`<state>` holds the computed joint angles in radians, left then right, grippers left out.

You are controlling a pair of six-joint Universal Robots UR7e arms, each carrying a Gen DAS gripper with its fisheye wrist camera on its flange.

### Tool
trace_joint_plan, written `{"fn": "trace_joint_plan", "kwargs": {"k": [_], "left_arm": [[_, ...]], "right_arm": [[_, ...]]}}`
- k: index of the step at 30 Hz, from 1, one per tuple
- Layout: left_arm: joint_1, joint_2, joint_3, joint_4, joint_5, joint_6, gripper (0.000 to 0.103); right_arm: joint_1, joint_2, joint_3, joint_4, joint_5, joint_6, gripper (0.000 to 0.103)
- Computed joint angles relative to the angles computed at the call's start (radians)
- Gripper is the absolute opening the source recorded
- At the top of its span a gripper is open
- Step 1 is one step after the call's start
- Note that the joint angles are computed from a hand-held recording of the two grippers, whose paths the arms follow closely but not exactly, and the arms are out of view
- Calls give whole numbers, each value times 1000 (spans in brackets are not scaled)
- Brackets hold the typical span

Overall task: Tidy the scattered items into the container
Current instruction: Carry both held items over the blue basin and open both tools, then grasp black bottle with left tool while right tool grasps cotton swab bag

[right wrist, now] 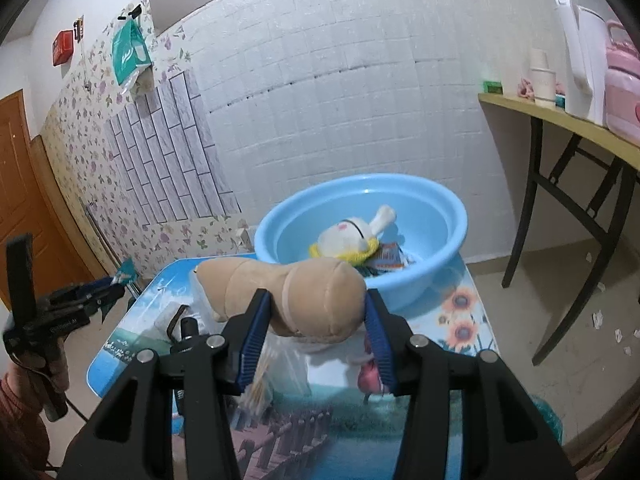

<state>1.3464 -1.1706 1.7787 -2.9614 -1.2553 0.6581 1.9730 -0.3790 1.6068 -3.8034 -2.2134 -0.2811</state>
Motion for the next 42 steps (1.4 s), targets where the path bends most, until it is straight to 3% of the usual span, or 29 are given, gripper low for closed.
{"fn": "trace_joint_plan", "kwargs": {"k": [12, 19, 27, 31, 35, 42], "left_arm": [[-87, 123, -87, 48, -50, 9, 45], [-118, 205, -141, 68, -50, 34, 45], [-123, 281, -207, 151, -64, 42, 47], [-126, 291, -197, 145, -46, 51, 48], [-129, 276, -177, 141, -44, 55, 59], [-124, 213, -110, 104, -33, 60, 63]], "right_arm": [[-40, -12, -53, -55, 21, -56, 46], [-72, -12, -98, -1, 6, -84, 46], [-112, -7, -124, 71, 25, -55, 48], [-123, -10, -122, 98, 30, -38, 48], [-122, -15, -110, 81, 19, -36, 48], [-103, -17, -77, 37, 7, -29, 48]]}}
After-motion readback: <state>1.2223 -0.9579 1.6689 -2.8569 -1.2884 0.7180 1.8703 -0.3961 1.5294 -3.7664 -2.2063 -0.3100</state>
